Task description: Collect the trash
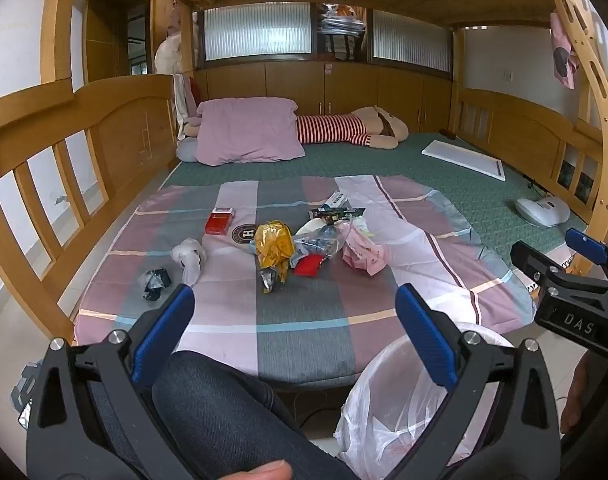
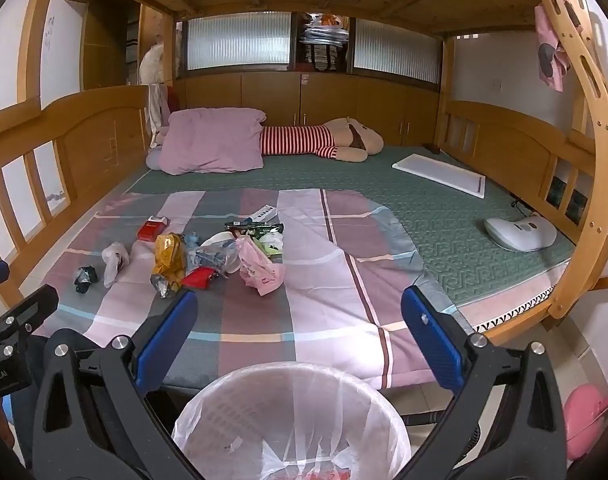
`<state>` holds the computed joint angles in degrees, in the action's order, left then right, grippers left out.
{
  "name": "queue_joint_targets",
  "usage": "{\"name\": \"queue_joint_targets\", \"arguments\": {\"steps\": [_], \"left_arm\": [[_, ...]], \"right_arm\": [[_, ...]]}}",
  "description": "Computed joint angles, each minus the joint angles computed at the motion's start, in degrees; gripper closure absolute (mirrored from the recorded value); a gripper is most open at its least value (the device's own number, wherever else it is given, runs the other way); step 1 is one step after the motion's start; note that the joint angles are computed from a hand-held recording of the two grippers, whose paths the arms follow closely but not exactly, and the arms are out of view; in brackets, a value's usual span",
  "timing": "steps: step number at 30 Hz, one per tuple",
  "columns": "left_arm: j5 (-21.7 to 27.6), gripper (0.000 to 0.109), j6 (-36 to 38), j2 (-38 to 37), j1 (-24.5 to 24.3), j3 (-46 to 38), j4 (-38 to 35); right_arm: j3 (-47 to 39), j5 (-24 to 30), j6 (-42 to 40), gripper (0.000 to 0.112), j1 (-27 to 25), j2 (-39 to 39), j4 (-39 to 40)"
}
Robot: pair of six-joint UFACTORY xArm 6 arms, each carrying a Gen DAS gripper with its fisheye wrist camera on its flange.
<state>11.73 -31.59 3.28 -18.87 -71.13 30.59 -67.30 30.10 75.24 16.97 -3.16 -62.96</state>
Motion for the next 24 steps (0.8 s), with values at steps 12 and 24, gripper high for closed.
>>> {"name": "queue_joint_targets", "arguments": {"steps": [12,24], "left_arm": [[0.5,0.009,0.3,0.2,-0.1,-0.3,-0.3],[1.7,0.009,2.0,0.9,-0.4,-1.2,-2.3]], "right_arm": [[-0.4,-0.3,-1.1,0.012,0.0,0.4,1.3],[0.6,-2.1,-2.0,0.012,-0.7,-0.3,2.4]]}}
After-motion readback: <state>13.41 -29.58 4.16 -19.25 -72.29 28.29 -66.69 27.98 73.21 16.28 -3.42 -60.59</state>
